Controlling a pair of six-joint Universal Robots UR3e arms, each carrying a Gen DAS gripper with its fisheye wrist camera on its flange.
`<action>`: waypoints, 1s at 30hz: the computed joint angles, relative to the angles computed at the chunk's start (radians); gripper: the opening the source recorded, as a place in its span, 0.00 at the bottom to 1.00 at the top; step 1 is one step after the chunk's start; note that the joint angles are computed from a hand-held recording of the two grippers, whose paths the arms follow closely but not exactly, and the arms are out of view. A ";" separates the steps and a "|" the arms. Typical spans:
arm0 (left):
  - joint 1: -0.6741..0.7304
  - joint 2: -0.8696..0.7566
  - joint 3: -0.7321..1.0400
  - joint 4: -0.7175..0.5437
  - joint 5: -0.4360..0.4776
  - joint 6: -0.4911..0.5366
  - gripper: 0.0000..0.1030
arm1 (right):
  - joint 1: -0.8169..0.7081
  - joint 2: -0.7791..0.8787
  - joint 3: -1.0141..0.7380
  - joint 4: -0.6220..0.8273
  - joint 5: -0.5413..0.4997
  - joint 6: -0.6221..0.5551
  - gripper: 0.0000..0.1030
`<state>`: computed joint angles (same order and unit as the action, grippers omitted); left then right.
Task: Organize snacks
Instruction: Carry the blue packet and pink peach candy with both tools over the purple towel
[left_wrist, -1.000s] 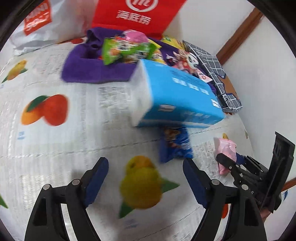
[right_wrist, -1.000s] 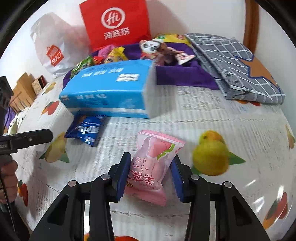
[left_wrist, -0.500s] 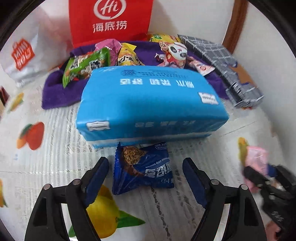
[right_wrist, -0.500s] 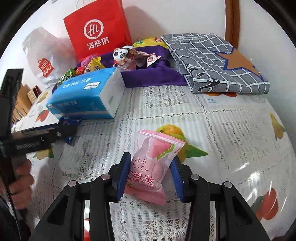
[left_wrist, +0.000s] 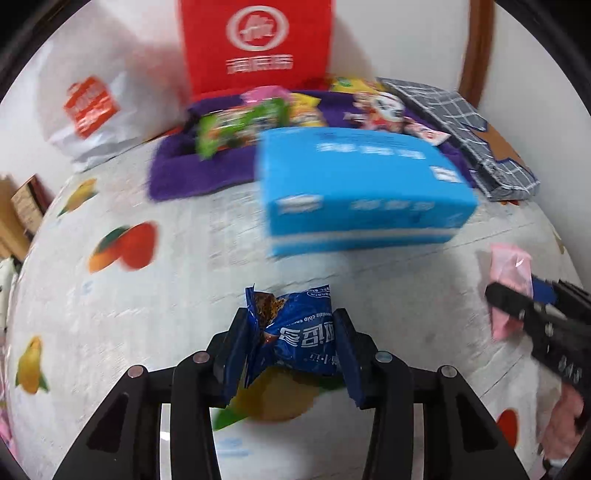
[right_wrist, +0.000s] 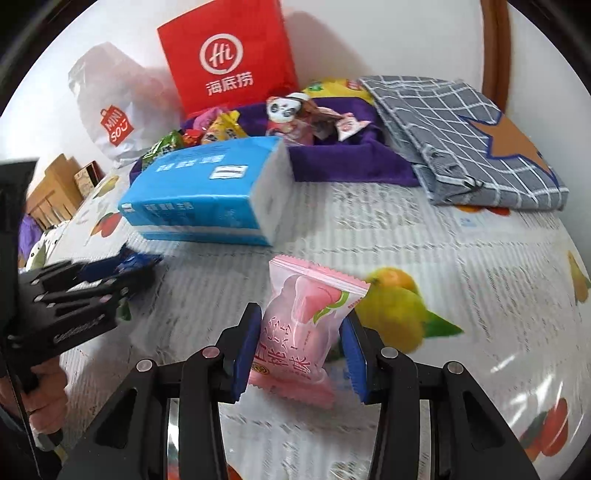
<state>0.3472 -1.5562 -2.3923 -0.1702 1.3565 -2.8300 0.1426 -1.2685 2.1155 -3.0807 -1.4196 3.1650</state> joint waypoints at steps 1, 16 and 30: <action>0.019 0.005 -0.018 0.016 -0.004 0.011 0.43 | 0.012 0.021 -0.017 -0.005 -0.009 0.008 0.42; 0.080 -0.027 -0.127 0.210 -0.060 0.024 0.50 | 0.076 0.113 -0.066 -0.082 -0.109 0.008 0.43; 0.070 -0.036 -0.121 0.214 -0.052 0.016 0.49 | 0.105 0.125 -0.086 -0.069 -0.156 0.001 0.45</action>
